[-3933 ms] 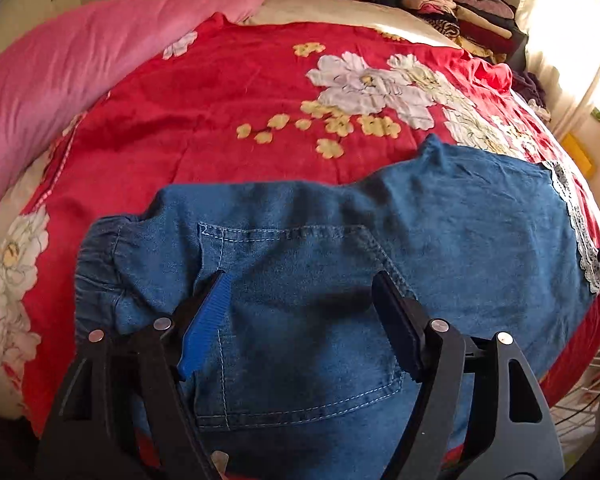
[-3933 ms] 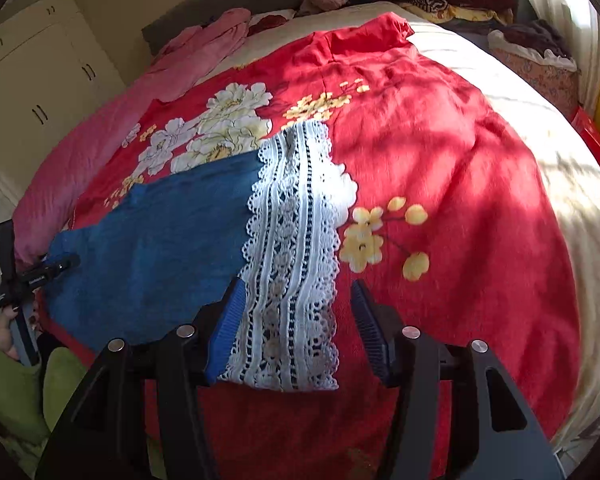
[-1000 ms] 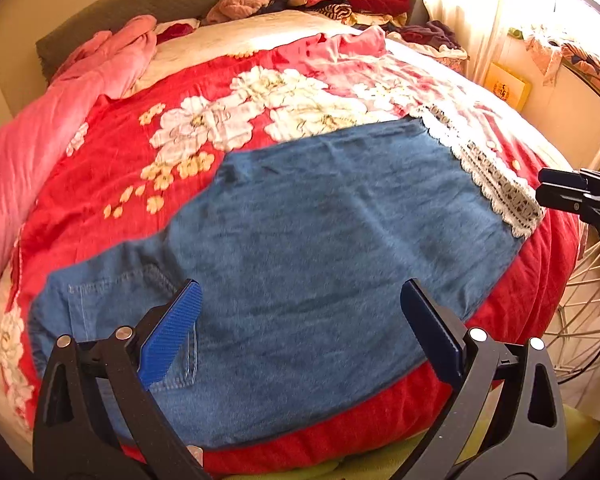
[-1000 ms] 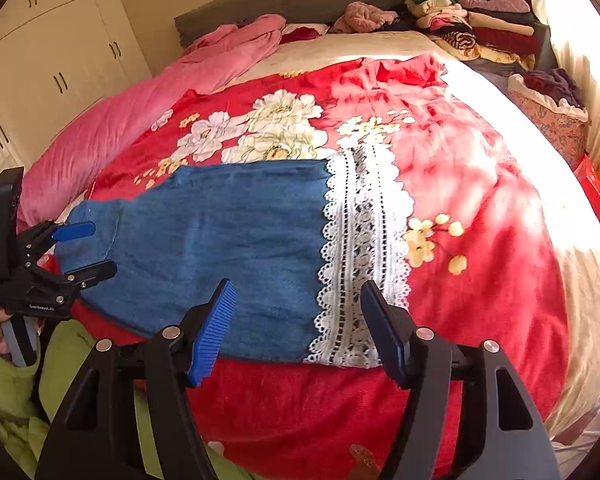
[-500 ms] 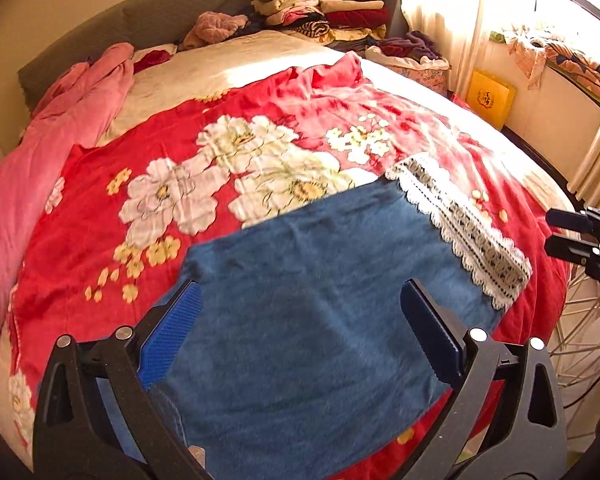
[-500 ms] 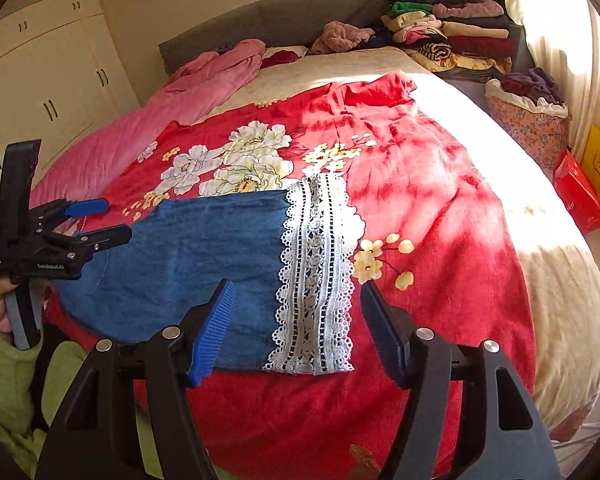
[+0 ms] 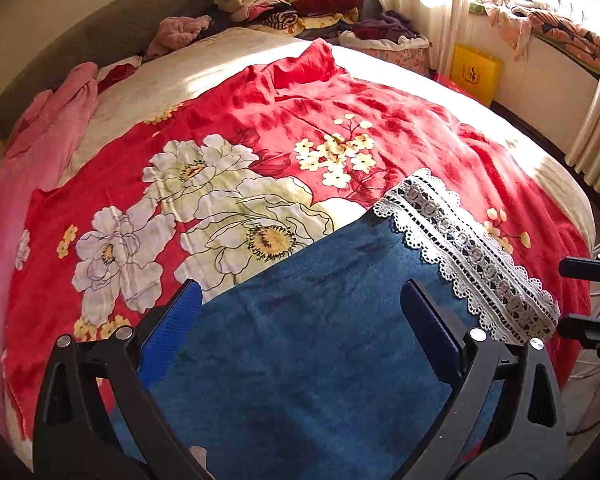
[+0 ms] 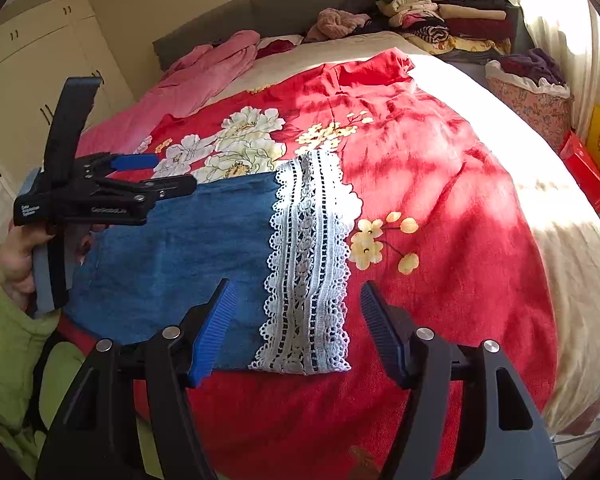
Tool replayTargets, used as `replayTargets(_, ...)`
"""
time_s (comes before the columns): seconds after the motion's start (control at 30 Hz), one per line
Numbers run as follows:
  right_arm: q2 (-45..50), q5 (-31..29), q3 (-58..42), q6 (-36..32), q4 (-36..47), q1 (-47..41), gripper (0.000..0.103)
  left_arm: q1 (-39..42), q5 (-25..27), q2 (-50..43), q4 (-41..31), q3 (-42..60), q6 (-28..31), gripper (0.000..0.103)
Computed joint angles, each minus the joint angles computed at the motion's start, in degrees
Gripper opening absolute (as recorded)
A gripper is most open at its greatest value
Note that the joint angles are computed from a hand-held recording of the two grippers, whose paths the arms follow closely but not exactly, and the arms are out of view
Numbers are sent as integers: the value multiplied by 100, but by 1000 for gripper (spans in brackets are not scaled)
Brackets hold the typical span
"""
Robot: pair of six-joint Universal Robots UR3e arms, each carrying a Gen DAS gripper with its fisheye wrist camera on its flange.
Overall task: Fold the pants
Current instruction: 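Grasp the lace-trimmed edge with the left tool and lift it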
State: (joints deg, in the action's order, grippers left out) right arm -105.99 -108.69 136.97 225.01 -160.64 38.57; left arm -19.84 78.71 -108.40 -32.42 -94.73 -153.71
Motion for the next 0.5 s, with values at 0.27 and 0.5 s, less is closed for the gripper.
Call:
replayTargets(0.27, 177, 384, 327, -73, -426, -308, 64, -268, -248, -1149, -505, 1232, 59, 93)
replayTargets(0.5, 599, 703, 526, -26, -970, -529, 64, -323, -593, -1895, -664, 1873, 5, 86)
